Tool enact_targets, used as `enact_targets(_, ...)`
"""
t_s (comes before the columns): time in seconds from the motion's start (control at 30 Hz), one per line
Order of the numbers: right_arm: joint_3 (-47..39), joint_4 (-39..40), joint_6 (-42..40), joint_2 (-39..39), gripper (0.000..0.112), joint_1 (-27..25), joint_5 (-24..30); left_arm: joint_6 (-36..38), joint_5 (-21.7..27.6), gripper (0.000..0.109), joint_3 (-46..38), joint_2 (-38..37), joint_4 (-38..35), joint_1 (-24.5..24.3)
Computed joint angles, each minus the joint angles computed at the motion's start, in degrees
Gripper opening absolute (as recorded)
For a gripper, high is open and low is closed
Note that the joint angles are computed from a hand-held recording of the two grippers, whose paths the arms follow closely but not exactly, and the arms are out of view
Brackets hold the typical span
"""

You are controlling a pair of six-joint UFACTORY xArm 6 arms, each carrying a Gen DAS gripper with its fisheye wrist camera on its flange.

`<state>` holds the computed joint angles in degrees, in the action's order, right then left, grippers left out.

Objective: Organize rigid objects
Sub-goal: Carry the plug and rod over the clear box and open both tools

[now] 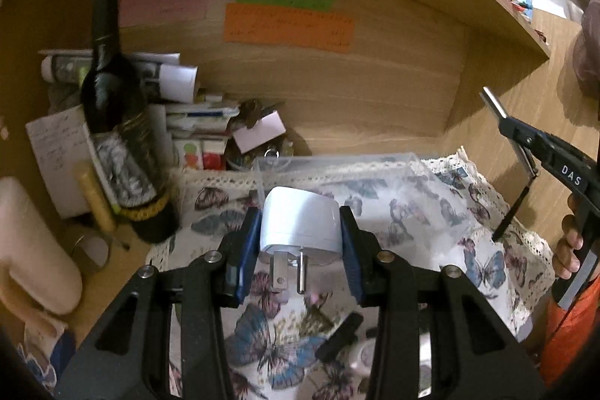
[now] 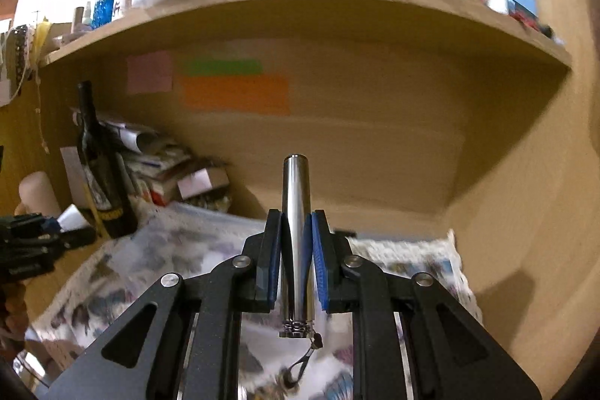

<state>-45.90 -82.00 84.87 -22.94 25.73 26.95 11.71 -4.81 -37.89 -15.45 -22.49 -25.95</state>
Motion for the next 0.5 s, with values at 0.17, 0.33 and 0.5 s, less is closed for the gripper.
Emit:
enact_targets(0.17, -5.47, 0.15, -1.97, 6.23, 0.014, -2.09, -5.52, 0.75, 2.99, 0.04, -6.07, 5.31, -0.05, 0.33)
enact_targets(0.33, -9.29, 5.7, -8.77, 13.17, 0.014, -3.41, -7.67, -3.12, 6.8, 0.04, -11.58, 11.33, 5.69, 1.07)
enact_targets(0.5, -10.37, 17.47, -19.89, 17.89, 0.014, -4.92, -9.54, -3.59, 10.69, 0.04, -16.13, 16.49, 7.86, 1.07)
